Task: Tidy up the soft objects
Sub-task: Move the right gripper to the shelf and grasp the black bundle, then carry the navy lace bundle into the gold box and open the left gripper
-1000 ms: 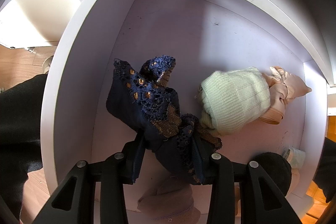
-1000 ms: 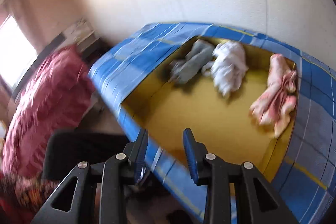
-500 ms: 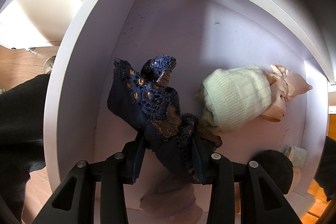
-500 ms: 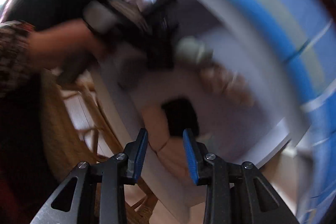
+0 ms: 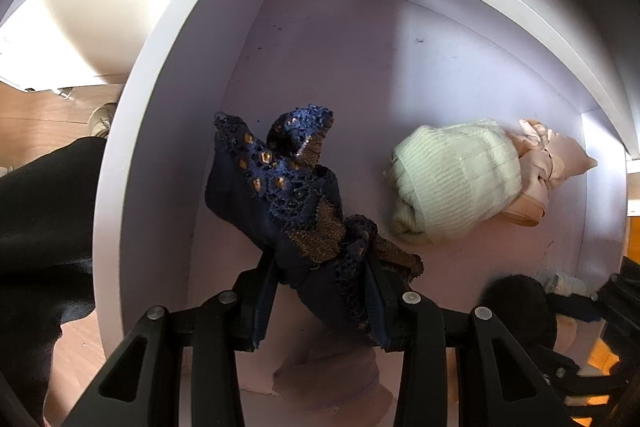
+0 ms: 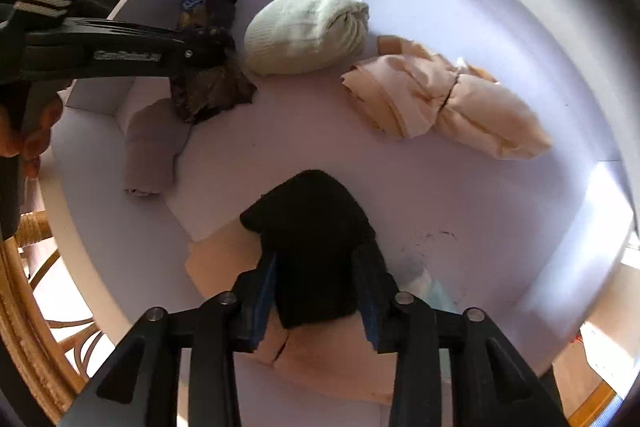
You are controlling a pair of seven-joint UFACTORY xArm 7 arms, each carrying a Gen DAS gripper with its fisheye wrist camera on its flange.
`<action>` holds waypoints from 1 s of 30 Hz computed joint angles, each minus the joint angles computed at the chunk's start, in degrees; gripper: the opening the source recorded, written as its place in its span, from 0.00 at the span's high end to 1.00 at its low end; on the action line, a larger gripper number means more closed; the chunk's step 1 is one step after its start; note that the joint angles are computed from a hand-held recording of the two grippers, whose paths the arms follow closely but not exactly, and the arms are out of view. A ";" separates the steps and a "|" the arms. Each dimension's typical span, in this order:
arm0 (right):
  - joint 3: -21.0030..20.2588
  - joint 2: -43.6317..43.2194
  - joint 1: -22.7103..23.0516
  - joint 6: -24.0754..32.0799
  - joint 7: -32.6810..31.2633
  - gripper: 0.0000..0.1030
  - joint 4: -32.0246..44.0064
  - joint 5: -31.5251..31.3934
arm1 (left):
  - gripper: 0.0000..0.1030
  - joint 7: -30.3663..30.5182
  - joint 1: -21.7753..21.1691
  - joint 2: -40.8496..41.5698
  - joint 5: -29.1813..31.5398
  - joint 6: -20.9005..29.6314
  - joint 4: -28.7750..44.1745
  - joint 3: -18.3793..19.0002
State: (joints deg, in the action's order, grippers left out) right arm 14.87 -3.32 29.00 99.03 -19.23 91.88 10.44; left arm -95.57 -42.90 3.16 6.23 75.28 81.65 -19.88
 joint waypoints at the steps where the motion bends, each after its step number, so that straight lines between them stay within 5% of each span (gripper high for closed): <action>1: -0.16 -0.48 -0.12 -0.42 -0.43 0.59 -0.79 0.15 | 0.61 -0.14 0.00 0.07 -0.01 0.04 0.12 0.02; 11: 0.32 -2.55 0.05 -4.50 -2.48 0.52 -5.76 -1.52 | 0.62 1.02 -0.48 1.28 0.78 1.21 2.06 0.40; 17: 0.60 -4.78 0.23 -6.82 -2.90 0.62 -8.19 -3.35 | 0.62 1.28 -1.07 1.64 2.30 2.96 3.49 0.30; 25: 0.25 -5.37 -0.92 -7.72 -0.91 0.62 -9.35 -6.83 | 0.63 1.93 -1.93 2.40 3.59 4.74 5.95 0.24; 30: 1.57 -6.34 0.23 -8.68 -1.49 0.62 -11.18 -8.73 | 0.63 5.03 -3.41 4.95 6.29 10.72 12.97 0.25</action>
